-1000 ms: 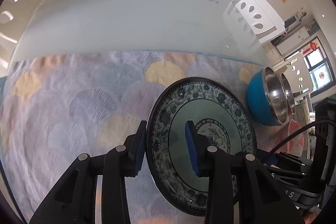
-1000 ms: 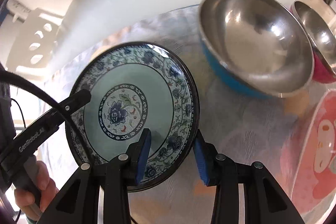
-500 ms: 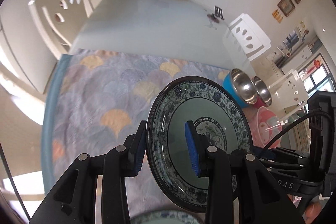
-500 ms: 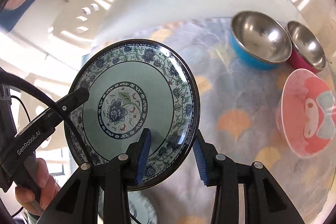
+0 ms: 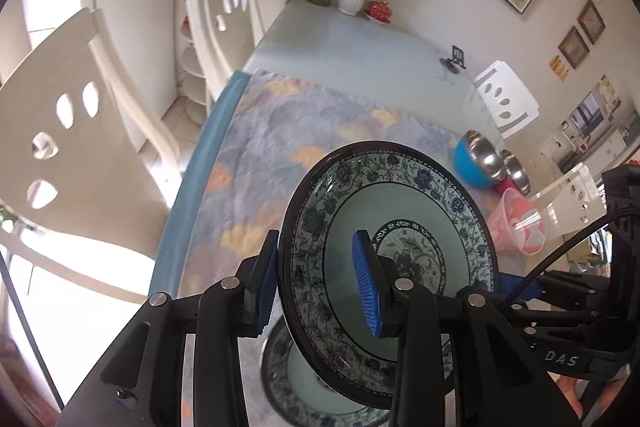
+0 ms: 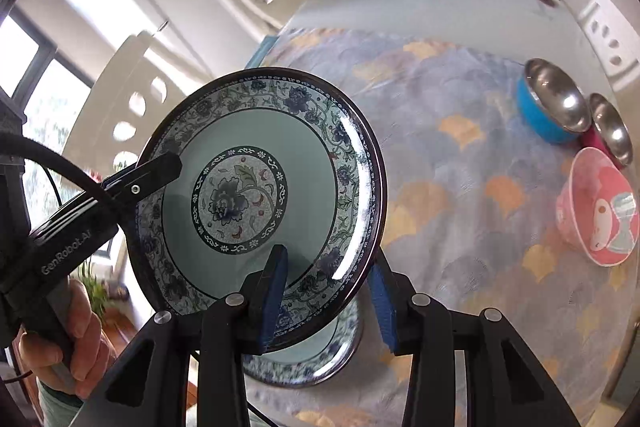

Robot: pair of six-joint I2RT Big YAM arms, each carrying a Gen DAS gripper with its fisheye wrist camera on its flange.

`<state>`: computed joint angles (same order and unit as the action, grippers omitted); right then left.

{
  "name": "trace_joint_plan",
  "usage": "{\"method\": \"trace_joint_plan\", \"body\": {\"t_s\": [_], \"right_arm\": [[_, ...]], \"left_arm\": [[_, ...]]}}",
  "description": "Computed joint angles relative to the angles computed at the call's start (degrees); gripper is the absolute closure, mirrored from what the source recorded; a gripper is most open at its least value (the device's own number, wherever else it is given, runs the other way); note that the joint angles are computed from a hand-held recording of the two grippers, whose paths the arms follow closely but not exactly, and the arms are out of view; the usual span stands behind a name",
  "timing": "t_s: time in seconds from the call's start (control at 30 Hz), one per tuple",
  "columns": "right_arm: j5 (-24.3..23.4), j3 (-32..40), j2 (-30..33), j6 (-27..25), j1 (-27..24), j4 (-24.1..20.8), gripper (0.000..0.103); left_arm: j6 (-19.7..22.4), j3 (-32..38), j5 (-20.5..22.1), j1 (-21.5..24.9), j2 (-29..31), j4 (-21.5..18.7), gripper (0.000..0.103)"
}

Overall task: Organize plates and bowls
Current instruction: 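Lift the last plate with both grippers and carry it over the plate stack, then lower the plate onto the stack and open both grippers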

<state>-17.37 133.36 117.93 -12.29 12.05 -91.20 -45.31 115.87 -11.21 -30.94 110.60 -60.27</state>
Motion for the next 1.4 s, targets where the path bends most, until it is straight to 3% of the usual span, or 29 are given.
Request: {"method": "trace_joint_plan", "body": {"t_s": [0.17, 0.47, 0.63, 0.93, 1.17, 1.4], "right_arm": [[-1.3, -4.4, -1.0, -3.6, 0.1, -3.0, 0.063], [2.5, -12.5, -2.9, -8.2, -0.1, -3.8, 0.063], [2.1, -14.3, -2.3, -8.2, -0.4, -5.3, 0.063], [2.8, -17.0, -2.4, -7.0, -0.3, -4.2, 0.063], [2.7, -17.9, -2.8, -6.3, 0.0, -3.0, 0.063], [1.3, -18.8, -3.2, -5.8, -0.4, -2.5, 0.063]], "left_arm": [[-0.9, -5.3, 0.9, -0.9, -1.6, -0.5, 0.071], [-4.8, -12.1, 5.9, -2.3, -2.9, 2.1, 0.071], [-5.1, -13.0, 7.0, -2.8, -2.6, 1.3, 0.071], [-3.9, -12.0, 5.5, -3.6, -1.4, -0.9, 0.071], [-4.5, -12.9, 7.1, -3.2, -1.6, -0.9, 0.07], [-5.7, -13.6, 4.5, -2.8, -2.9, -2.0, 0.068]]}}
